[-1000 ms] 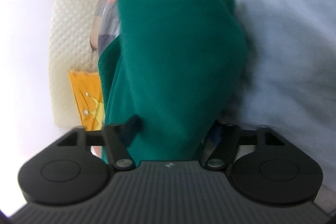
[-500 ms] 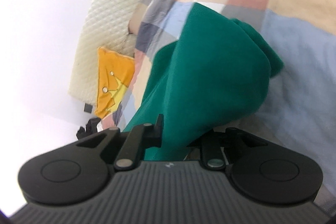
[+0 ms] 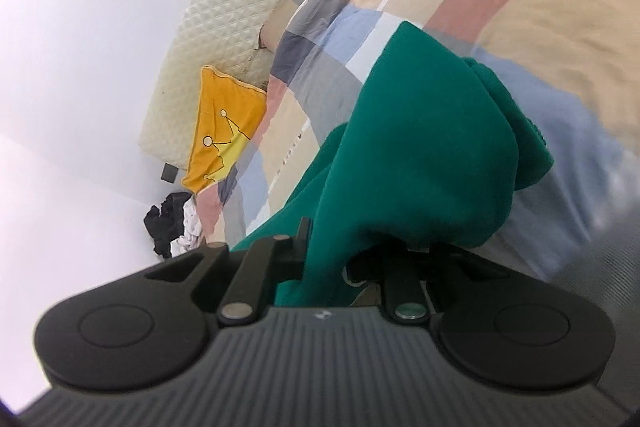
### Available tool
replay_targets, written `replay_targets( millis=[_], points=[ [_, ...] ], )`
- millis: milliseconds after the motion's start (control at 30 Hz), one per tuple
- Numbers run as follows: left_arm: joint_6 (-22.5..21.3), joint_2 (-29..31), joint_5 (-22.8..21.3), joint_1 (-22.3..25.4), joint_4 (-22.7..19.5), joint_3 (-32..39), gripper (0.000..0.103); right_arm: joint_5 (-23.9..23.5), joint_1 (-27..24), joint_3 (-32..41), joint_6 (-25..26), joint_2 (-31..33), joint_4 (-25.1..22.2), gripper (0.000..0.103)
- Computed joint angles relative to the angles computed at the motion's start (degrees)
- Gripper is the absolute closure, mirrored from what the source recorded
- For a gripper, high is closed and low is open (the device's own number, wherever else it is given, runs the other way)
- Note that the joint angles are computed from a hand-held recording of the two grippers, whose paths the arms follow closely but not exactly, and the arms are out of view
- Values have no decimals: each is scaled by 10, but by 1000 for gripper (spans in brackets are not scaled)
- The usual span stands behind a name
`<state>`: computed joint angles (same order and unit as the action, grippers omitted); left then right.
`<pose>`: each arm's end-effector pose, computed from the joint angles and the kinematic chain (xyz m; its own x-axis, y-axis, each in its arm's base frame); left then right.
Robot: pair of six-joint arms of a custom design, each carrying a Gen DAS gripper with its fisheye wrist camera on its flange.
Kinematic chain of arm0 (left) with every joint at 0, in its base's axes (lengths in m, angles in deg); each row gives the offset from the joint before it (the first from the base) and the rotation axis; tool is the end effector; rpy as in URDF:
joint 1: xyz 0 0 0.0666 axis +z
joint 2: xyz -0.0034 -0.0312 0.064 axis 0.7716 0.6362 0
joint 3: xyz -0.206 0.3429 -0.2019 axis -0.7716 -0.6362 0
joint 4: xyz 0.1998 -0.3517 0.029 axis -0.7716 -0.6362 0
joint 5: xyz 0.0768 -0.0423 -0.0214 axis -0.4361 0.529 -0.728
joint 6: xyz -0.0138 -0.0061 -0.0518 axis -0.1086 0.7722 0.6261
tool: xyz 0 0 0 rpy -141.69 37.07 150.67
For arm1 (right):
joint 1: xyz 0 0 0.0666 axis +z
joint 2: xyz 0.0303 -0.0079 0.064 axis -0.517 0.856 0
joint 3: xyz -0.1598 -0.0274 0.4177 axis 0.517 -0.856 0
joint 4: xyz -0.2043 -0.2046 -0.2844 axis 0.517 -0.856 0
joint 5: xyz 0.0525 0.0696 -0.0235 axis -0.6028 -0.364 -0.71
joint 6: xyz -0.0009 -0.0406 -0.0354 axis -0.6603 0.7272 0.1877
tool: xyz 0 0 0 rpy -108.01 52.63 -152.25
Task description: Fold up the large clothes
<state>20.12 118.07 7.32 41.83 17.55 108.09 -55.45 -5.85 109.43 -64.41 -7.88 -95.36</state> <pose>0.5033 -0.0960 0.4731 -0.7917 -0.4172 -0.4463 0.0683 0.6656 -0.7432 0.2725 0.1154 0.3629 -0.2322 0.8850 -0.4036 0.2935 0.4593 0.8384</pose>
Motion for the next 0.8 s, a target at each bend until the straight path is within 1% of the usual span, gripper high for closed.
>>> replay_targets(
  millis=[67, 133, 200, 300, 367, 500, 567, 600, 633, 667, 733, 800],
  points=[
    [-3, -26, 15, 7, -5, -22, 86, 16, 17, -5, -4, -21, -26, 83],
    [-6, -41, 28, 12, -18, -35, 86, 18, 24, -8, -10, -35, -48, 83],
    [-13, -46, 31, 15, -29, -40, 86, 2, 14, -10, -26, -34, -56, 83],
    [-21, -28, 19, 6, -48, -17, 85, -19, -8, -2, -64, -23, -69, 78],
    [-36, -10, 10, -2, -66, 8, 83, -29, -25, 2, -77, -12, -57, 72],
    [-42, 37, -2, -13, -102, 72, 81, -64, -63, 15, -95, 16, -35, 63],
    [-42, 63, -6, -17, -119, 106, 79, -77, -78, 22, -108, 32, -24, 51],
    [-45, 74, -10, -19, -127, 121, 78, -85, -86, 26, -111, 41, -14, 47],
    [-50, 87, -15, -22, -138, 140, 76, -91, -93, 29, -111, 49, -4, 40],
    [-58, 99, -18, -25, -147, 156, 74, -95, -99, 32, -111, 58, 7, 35],
    [-62, 124, -23, -30, -161, 188, 72, -100, -110, 40, -115, 74, 18, 31],
    [-67, 146, -29, -34, -168, 215, 65, -105, -120, 47, -117, 94, 32, 30]
  ],
)
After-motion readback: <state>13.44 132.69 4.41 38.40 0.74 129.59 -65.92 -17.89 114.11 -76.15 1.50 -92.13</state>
